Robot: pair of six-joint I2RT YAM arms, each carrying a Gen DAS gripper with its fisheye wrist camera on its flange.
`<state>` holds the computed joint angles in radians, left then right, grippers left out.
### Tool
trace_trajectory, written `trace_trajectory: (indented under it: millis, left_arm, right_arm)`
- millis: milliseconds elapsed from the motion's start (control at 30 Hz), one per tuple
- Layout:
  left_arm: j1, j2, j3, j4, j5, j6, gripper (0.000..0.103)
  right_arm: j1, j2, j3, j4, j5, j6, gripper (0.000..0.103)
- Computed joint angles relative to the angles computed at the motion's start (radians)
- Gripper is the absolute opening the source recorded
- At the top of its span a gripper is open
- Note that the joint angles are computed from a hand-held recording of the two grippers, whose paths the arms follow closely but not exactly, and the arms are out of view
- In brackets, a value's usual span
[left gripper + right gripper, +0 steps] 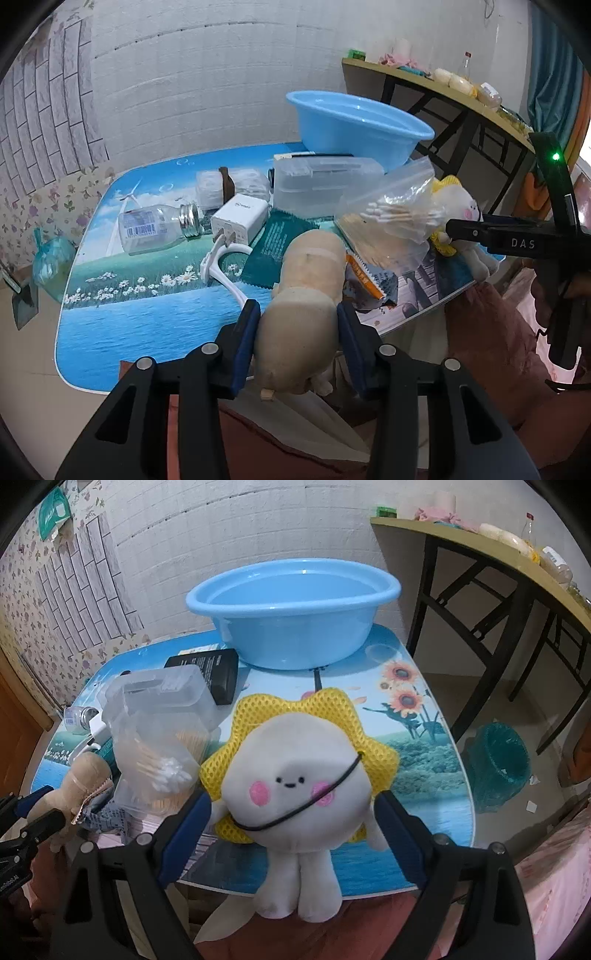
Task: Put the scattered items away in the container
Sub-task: 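Carry the tan plush in the left tool while the right tool carries the sun plush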
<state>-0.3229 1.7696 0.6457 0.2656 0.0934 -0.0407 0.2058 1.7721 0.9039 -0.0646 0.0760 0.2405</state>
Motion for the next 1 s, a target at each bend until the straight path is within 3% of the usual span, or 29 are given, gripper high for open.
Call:
trace_trajectory:
  millis: [100,267,400,667,1000]
  left_arm:
    - [-0.011,0.012,0.015,-0.002,-0.013,0.009,0.043]
    - [-0.027,0.057,0.053,-0.019,-0.007,0.016,0.045]
    - [-0.036,0.054,0.046,0.001,-0.015,0.018,0.042]
    - [-0.007,-0.034,0.007,0.017,0.012,0.005,0.041]
    - [0.02,-0.108,0.073,-0.057,0.0,0.022,0.041]
  right_arm:
    - [0.008,0.006,0.0,0.008,0.013,-0.008,0.088]
    - [0.014,0.006,-0.003,0.017,0.033,-0.029,0.073]
    - [0.007,-0.004,-0.015,0.028,0.022,-0.034,0.067]
    - [0.001,-0.054,-0.049,0.067,0.021,-0.031,0.064]
    - [-0.028,-0.13,-0.059,0.074,0.024,-0.029,0.063]
